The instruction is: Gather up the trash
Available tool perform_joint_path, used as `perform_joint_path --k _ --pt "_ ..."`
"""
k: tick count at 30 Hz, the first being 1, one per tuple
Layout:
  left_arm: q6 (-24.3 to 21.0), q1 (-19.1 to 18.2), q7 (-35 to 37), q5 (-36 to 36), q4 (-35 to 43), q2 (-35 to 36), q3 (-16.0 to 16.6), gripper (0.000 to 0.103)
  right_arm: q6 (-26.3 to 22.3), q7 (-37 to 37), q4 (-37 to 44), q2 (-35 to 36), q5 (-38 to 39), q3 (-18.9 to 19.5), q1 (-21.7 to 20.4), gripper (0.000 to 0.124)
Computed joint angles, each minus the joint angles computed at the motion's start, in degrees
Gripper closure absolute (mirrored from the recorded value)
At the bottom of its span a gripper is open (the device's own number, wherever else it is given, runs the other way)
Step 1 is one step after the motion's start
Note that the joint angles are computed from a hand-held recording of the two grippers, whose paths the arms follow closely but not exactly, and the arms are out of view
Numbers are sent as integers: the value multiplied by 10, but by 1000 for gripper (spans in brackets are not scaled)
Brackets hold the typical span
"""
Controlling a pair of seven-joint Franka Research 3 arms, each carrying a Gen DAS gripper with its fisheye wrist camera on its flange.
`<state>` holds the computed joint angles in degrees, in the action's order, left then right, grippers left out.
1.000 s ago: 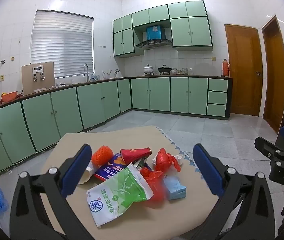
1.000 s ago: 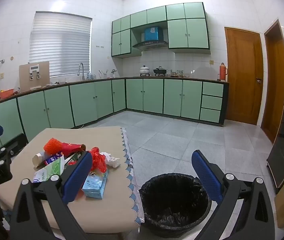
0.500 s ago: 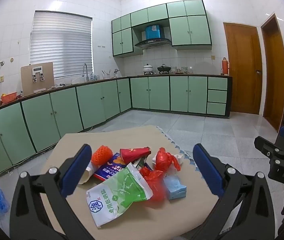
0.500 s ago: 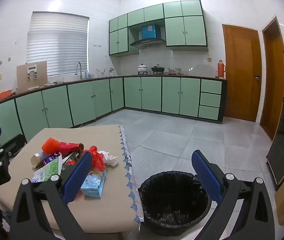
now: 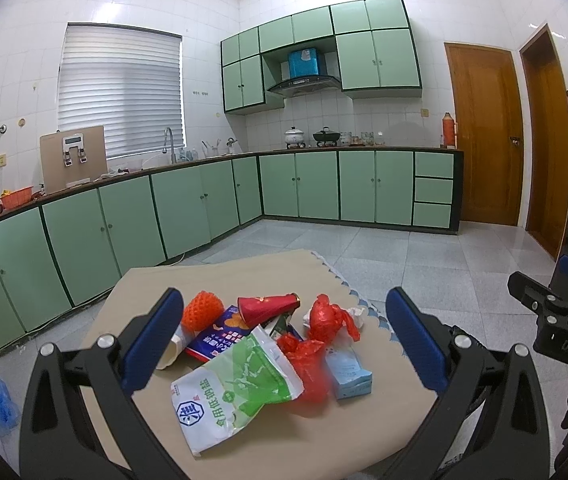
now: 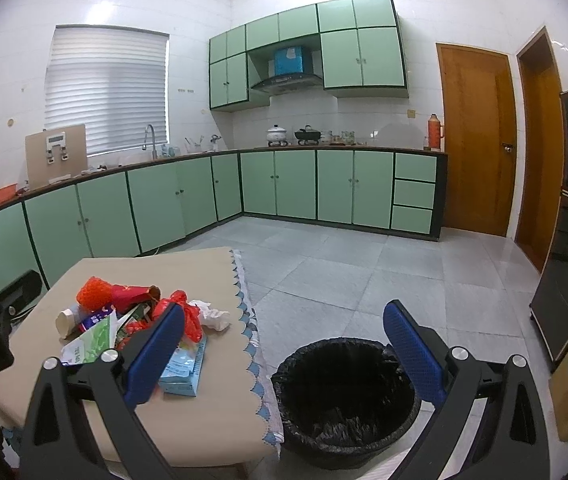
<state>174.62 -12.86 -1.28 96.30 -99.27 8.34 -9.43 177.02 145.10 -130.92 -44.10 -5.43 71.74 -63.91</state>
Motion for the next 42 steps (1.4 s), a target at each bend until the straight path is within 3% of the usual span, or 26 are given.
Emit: perform_joint_path --k 42 --pt "-2 -4 8 -11 2 2 2 5 0 5 -1 -1 0 4 -3 27"
